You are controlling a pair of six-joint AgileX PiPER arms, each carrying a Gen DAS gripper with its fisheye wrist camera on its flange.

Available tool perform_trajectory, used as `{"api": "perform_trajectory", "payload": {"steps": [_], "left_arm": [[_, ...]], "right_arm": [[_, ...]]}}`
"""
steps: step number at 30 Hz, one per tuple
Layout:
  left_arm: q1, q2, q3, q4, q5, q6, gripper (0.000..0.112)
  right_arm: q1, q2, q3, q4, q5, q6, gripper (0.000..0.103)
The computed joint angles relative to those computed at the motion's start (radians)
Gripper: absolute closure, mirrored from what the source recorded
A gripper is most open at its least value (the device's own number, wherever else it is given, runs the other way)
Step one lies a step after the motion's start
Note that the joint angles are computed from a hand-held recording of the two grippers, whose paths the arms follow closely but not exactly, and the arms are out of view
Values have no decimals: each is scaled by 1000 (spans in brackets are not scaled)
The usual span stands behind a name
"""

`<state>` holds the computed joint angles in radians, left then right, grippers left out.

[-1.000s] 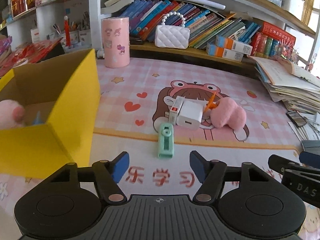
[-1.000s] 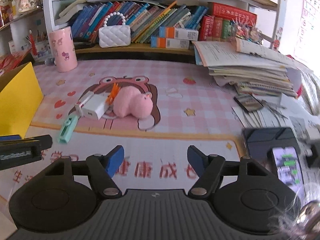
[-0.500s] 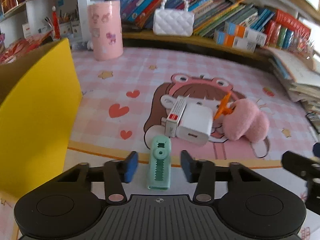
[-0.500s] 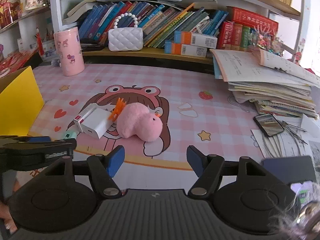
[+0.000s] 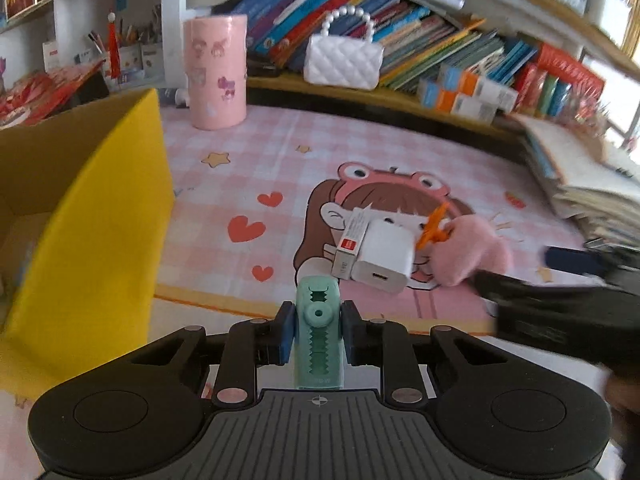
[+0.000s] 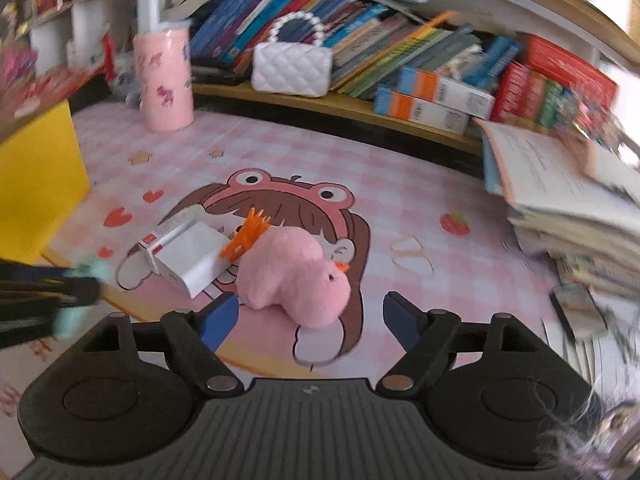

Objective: Organize objects
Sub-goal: 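Grasp the mint-green toy with the left gripper while the right gripper grasps the pink plush, then carry the mint-green toy and pink plush over the yellow box with both grippers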

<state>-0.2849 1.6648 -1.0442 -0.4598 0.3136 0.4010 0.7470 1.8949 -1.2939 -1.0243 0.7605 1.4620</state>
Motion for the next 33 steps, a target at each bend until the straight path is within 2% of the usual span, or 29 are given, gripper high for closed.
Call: {"api": "perform_trajectory", "payload": {"steps": [2, 7, 10, 16, 23, 29, 33], "left_arm": [[29, -48, 35, -84, 30, 90, 90], [78, -130, 96, -83, 110, 95, 90], [109, -166, 122, -122, 136, 133, 90], [160, -216, 149, -237, 150, 255, 90], [221, -246, 171, -367, 218, 414, 90], [291, -278, 208, -457, 275, 548, 90], [365, -311, 234, -506, 335, 633, 90]], "right_arm": [[-26, 34, -35, 16, -27, -66, 22], [-78, 121, -129, 68, -78, -167, 22], [-84, 167, -184, 96, -57, -221, 25], [-85, 154, -166, 96, -54, -176, 28], [0, 21, -51, 101, 28, 68, 27], [139, -51, -35, 220, 158, 195, 27], [261, -36, -94, 235, 270, 264, 27]]}}
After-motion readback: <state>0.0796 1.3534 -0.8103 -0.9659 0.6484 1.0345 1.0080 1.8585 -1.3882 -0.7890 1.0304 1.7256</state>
